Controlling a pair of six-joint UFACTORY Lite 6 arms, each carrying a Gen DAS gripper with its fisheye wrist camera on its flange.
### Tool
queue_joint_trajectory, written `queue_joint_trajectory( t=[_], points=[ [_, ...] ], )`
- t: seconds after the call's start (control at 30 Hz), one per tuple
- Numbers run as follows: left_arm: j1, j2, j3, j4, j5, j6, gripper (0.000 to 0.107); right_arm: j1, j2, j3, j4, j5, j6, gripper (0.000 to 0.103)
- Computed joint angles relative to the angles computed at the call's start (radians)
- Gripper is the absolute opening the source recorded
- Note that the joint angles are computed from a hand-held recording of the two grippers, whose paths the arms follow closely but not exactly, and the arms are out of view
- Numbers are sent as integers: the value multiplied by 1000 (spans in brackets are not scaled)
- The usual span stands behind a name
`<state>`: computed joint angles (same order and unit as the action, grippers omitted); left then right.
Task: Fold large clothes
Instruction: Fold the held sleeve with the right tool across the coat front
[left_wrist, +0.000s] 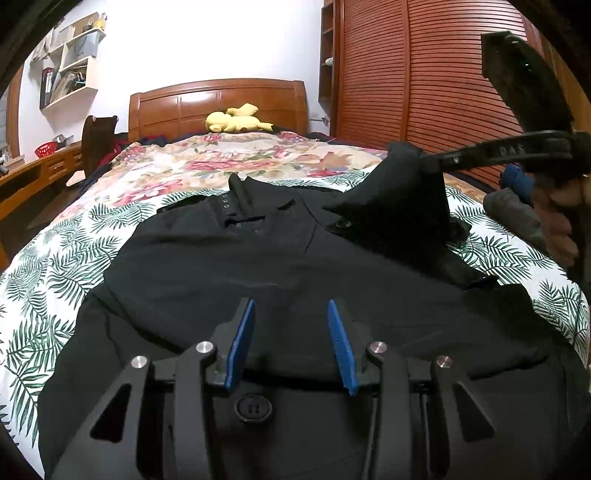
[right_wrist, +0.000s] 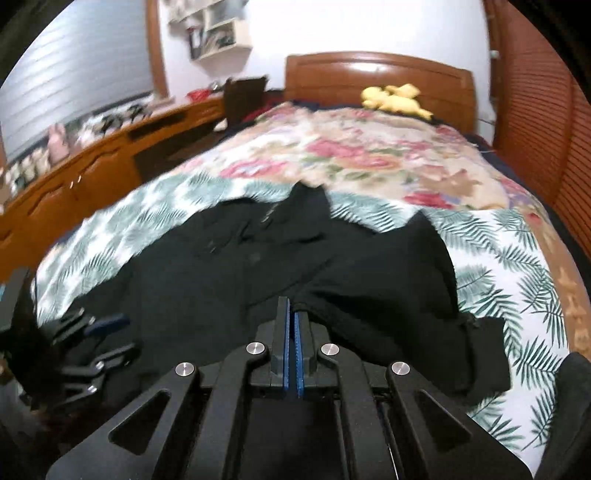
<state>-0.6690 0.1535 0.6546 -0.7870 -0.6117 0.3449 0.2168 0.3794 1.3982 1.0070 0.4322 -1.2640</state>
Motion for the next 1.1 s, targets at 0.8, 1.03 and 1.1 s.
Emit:
queue_joint_trajectory(
  t=[0.8,1.03,1.1],
  points=[
    [8,-8,-1,11,11,-9,40,-99,-122,9,-111,-86,104,49],
    [3,-13,-3,8,7,-4,40,-158,216,272,-529,-76,554,50],
    [-2,-24,-7,0,3,4,40,-177,312,345,-651,-74,683,50]
  ],
)
